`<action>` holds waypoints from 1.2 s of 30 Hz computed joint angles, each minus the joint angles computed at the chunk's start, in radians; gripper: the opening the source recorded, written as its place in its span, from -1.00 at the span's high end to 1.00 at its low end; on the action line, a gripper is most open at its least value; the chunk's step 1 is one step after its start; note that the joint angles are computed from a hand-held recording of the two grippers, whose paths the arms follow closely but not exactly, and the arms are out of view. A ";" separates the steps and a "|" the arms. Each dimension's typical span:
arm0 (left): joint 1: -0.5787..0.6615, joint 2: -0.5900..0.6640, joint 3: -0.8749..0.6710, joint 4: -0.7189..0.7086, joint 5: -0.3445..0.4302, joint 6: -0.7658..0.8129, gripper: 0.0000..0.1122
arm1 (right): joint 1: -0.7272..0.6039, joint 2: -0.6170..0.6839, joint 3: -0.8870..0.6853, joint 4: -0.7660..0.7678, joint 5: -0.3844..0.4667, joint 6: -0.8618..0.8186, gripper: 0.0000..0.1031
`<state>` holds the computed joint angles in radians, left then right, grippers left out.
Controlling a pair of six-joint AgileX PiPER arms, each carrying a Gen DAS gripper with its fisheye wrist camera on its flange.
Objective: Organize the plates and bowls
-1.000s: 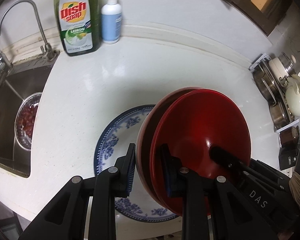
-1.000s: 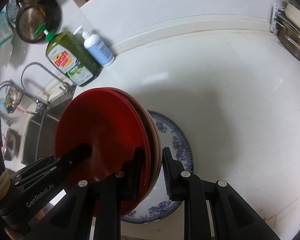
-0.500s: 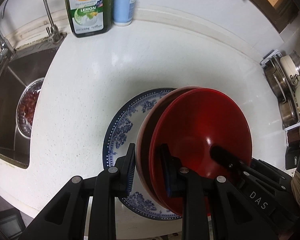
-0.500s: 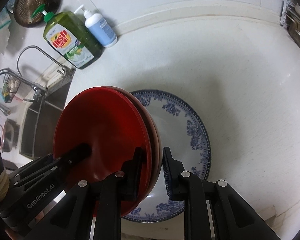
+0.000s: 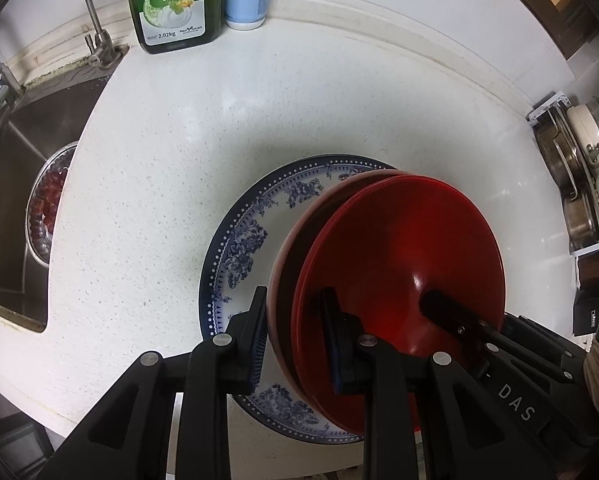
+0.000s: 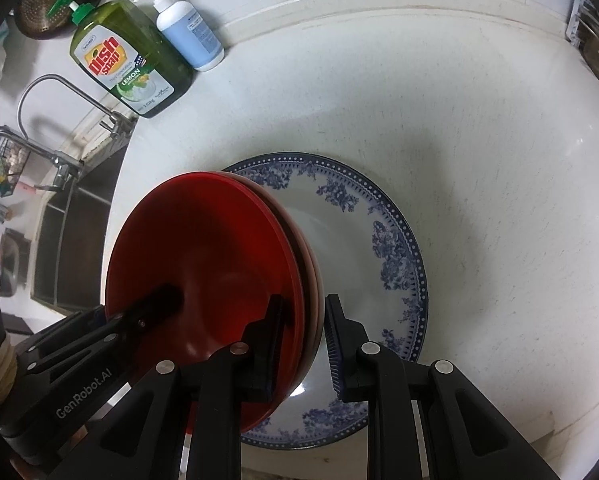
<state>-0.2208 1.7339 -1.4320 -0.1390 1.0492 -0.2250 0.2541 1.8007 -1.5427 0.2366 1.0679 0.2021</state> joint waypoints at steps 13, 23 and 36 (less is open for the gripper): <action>-0.043 -0.097 0.054 0.174 -0.081 -0.078 -0.04 | 0.005 -0.076 0.087 -0.031 -0.058 0.024 0.53; -0.222 -0.260 0.173 0.516 -0.131 -0.401 -0.35 | 0.003 -0.268 0.232 -0.147 -0.191 0.056 -0.15; -0.804 -0.535 0.471 1.057 0.134 -1.217 -0.66 | 0.404 -0.835 0.706 -1.126 -0.147 0.864 -0.62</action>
<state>-1.0248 1.1990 -0.9608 0.9178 1.1833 -1.4423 0.6580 0.9654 -0.8362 -0.8896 0.9205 1.0664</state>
